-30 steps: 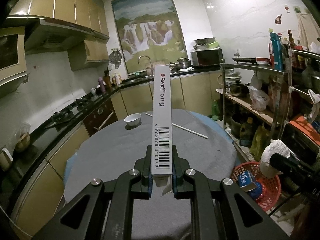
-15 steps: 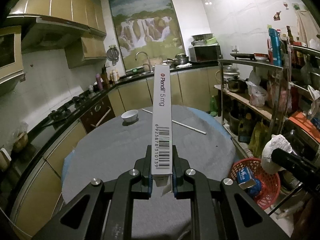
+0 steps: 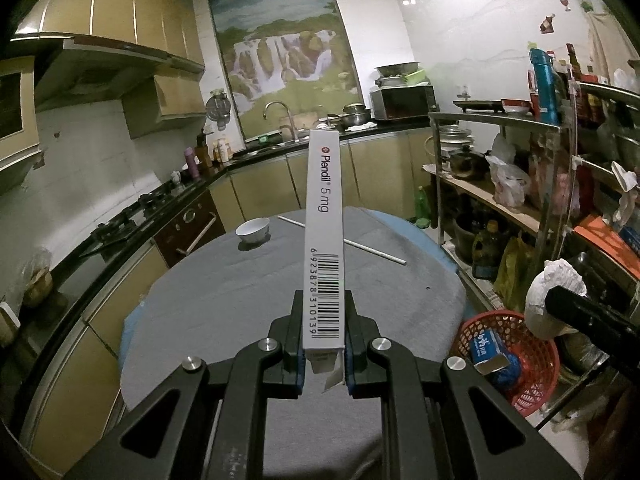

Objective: Collect trash
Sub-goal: 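Lift the medicine box with the left tool while the right tool lifts the tissue, then carry both items over the red basket and open both tools to drop them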

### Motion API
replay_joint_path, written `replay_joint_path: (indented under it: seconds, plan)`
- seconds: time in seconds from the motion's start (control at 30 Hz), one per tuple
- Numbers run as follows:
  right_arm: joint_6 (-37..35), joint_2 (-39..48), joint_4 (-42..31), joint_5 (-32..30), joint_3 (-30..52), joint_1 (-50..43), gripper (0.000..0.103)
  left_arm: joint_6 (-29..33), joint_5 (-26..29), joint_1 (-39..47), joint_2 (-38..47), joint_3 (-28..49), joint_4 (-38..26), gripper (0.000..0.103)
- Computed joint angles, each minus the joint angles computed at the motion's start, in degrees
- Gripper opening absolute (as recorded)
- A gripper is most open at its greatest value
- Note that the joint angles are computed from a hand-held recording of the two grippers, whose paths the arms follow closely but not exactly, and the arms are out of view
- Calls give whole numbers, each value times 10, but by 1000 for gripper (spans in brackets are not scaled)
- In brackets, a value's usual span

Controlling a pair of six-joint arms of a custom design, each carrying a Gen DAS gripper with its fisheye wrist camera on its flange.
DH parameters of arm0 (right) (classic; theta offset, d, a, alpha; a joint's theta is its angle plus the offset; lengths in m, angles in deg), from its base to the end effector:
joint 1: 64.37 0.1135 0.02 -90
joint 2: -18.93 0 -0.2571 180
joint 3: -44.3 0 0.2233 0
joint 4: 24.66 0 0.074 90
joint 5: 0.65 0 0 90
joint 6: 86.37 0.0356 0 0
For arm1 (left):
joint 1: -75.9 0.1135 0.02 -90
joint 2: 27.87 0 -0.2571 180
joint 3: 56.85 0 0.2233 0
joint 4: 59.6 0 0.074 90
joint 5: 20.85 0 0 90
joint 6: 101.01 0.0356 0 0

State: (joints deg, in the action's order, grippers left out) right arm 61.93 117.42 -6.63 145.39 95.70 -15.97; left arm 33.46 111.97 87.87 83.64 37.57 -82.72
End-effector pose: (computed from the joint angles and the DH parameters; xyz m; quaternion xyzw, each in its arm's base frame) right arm 0.2160 0.1988 0.1586 0.3030 0.7375 0.1175 0.5921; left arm 0.4004 0.0602 0.2224 0.3838 0.7677 -0.1064 0.5019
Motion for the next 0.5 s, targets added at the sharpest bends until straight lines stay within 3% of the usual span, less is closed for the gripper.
replay_joint_path:
  seconds: [0.3,0.4,0.5]
  plan:
    - [13,-2,-13,11,1,6,27,22,16,0,6,11,-26,15]
    - [31,-6,-33,23,-1,10,27,66,40,-3,22,46,-107,15]
    - [84,-21,-81,43,-19,15,27,146,63,-25,65,114,-235,15]
